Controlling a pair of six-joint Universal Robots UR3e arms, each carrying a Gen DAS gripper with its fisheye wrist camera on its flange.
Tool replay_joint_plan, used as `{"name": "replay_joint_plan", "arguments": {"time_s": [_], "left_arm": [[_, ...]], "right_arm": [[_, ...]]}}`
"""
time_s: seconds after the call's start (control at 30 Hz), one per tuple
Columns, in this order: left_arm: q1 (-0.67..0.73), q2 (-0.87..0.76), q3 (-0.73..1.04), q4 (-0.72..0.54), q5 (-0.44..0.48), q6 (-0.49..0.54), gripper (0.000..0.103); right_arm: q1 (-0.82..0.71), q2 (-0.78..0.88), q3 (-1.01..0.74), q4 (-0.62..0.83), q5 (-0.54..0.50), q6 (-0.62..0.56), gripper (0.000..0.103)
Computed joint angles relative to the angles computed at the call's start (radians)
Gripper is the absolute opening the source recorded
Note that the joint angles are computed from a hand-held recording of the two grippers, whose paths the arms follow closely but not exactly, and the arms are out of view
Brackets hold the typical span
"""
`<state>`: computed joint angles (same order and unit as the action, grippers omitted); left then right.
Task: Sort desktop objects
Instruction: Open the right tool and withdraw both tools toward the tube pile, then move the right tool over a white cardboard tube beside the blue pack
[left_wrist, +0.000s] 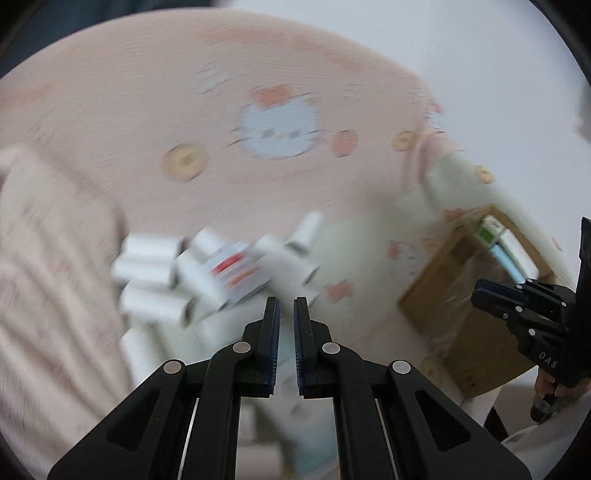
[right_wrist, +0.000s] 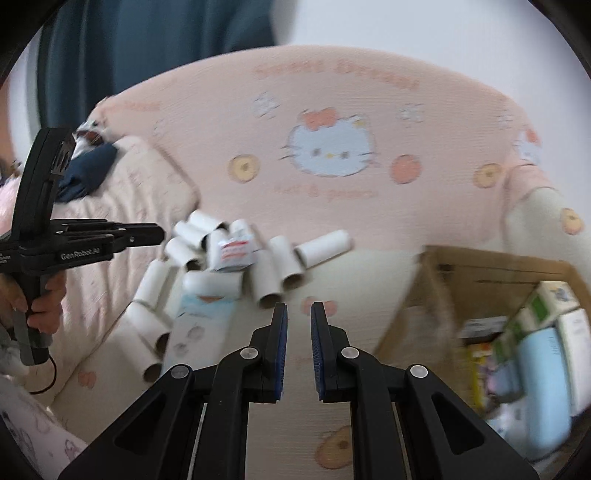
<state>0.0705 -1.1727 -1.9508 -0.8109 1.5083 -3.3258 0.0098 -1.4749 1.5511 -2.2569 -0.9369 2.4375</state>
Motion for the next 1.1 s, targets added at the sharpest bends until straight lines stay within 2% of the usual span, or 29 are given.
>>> {"name": "replay_joint_plan", "arguments": {"time_s": [0.17,0.27,0.4,0.5,0.53,0.57,0.7,0.77,0.87,0.97,1.1], "left_arm": [[0.138,0.228,-0.176,-0.111,-0.034,0.035,0.007],[0.181,0.302,-0.238,-0.138,-0.027,0.058,0.008],[0.259,0.385,-0.295,-0.200,-0.093,0.106,0.012],[0.327,0.443,-0.316,-0.264,-0.156,0.141,0.027],[0.358,0.465,-0.320,-0.297,-0.180,0.153,0.038],[0.391,0.487,-0.322,-0.343,-0.199,0.165,0.042],[0.489,0.526,-0.330,-0.476,-0.225,0.206,0.042],[0.572,0.575,-0.335,-0.562,-0.271,0.244,0.042],[0.632,0.617,-0.337,-0.647,-0.290,0.287,0.042],[0.652,0.621,-0.336,-0.697,-0.294,0.325,0.042],[0.691,0.618,-0.345,-0.745,-0.309,0.350,0.042]], "right_arm": [[0.084,0.037,0.027,-0.040,-0.004,-0.052,0.009],[0.181,0.111,-0.021,-0.048,-0.098,-0.037,0.009],[0.248,0.172,-0.056,-0.043,-0.143,-0.061,0.009],[0.274,0.204,-0.082,-0.025,-0.134,-0.087,0.009],[0.284,0.216,-0.096,-0.016,-0.139,-0.090,0.009],[0.299,0.227,-0.112,0.003,-0.145,-0.097,0.009],[0.367,0.274,-0.182,0.109,-0.211,-0.122,0.009],[0.387,0.269,-0.156,0.100,-0.214,-0.129,0.009],[0.398,0.255,-0.111,0.099,-0.186,-0.138,0.009],[0.395,0.255,-0.100,0.164,-0.160,-0.169,0.009],[0.403,0.247,-0.059,0.197,-0.178,-0.213,0.010]]}}
